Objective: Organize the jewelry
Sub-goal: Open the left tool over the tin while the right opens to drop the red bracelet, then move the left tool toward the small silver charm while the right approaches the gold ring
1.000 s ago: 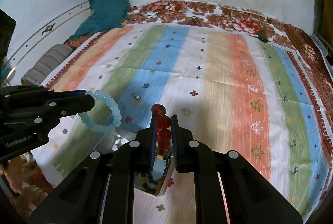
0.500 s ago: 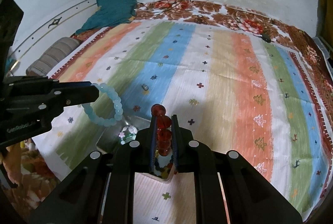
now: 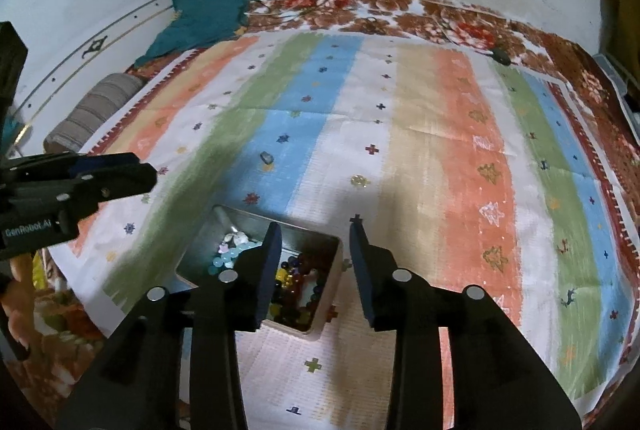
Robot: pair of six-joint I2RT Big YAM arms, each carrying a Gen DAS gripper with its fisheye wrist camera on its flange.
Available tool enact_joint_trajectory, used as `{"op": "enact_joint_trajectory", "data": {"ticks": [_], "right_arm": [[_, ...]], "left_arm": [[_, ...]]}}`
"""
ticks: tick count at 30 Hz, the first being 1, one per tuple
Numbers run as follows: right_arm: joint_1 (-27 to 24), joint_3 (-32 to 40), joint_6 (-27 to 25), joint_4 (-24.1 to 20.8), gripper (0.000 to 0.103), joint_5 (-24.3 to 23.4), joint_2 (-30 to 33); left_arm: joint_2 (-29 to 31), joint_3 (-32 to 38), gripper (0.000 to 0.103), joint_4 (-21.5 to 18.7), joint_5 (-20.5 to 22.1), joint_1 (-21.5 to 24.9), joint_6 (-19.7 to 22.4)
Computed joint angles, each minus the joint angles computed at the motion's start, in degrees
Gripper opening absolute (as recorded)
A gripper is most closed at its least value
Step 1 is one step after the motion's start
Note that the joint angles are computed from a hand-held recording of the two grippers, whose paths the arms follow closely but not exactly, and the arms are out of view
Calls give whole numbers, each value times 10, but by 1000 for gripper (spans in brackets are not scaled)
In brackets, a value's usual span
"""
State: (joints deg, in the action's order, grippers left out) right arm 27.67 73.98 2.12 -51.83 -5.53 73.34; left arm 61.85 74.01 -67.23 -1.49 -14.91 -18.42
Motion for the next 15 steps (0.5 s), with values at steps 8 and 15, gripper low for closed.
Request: {"op": "enact_joint_trajectory", "data": {"ticks": [8,15], "right_arm": [[-11,12,6,-1,51,2,16],[-13,28,7,-2,57,5,35]], "left_arm": [[11,1,53,7,-5,9,-2],[27,5,60,11,-11,22,-15]]}}
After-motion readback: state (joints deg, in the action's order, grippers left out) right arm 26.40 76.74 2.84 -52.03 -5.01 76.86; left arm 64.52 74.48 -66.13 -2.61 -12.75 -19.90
